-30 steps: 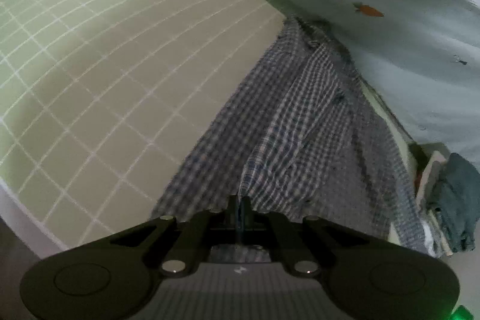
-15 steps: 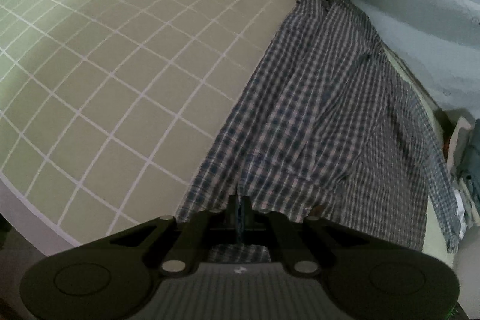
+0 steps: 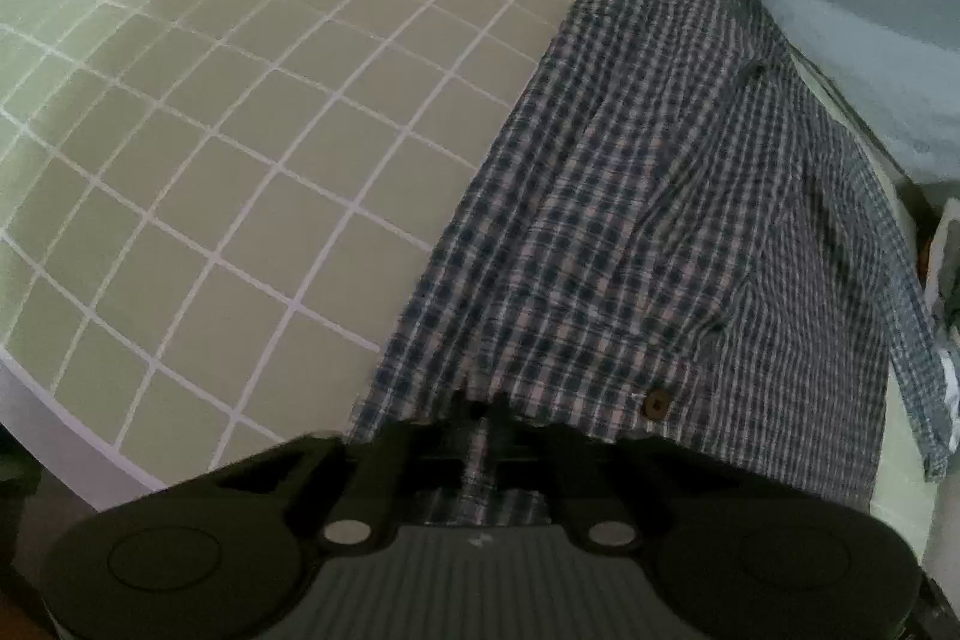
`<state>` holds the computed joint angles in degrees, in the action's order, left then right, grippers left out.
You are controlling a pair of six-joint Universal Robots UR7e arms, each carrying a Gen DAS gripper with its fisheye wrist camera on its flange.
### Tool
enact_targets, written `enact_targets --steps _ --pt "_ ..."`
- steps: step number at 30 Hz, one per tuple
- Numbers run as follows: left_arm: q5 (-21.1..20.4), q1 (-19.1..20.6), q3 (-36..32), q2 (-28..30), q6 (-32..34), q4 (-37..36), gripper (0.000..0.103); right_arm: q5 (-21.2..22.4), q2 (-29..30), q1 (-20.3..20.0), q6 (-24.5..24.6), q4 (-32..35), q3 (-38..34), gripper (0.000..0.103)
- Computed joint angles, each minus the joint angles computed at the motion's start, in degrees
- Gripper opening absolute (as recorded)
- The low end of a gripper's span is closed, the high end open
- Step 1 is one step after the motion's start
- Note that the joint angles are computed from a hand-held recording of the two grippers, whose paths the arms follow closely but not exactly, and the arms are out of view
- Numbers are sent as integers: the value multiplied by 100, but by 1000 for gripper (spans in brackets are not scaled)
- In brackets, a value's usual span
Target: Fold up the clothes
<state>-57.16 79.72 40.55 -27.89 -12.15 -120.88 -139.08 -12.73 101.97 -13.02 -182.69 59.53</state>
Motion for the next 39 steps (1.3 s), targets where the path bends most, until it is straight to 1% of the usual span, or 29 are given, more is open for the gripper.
enact_targets --steps 1,3,4,6,9,13,16,21,23,25,29,35,39 --pt "74 -34 20 -4 51 -41 32 46 -17 -15 9 -22 13 103" --pt "242 -112 77 -12 206 -192 43 138 -47 -51 23 -82 35 103" --pt "330 -154 107 -12 313 -299 45 184 -60 -70 33 -111 42 103" --pt "431 -231 163 -10 510 -551 53 272 -90 -115 45 -189 60 103" --pt "529 -342 327 -23 860 -1065 60 398 -145 -190 71 -309 89 103" --pt "595 -478 557 -24 1286 -1675 65 523 -221 -299 159 -459 122 103" --pt "657 -568 524 119 1491 -1898 66 630 -342 -413 266 -583 223 103" --pt "843 -714 370 324 1675 -1974 70 818 -572 -681 552 -737 376 103" --pt "1020 -770 219 440 1698 -1931 70 843 -633 -801 642 -777 348 103" --pt "1186 -816 -16 586 1647 -1787 71 821 -675 -921 614 -830 259 103" --pt "1466 -874 -539 875 1446 -1359 71 759 -722 -1183 677 -914 -47 103" --pt "1734 -923 -1104 1158 1186 -789 71 647 -611 -1539 831 -931 -820 103" --pt "1883 -932 -1405 1311 1120 -563 71 438 -469 -1654 1071 -649 -1370 103"
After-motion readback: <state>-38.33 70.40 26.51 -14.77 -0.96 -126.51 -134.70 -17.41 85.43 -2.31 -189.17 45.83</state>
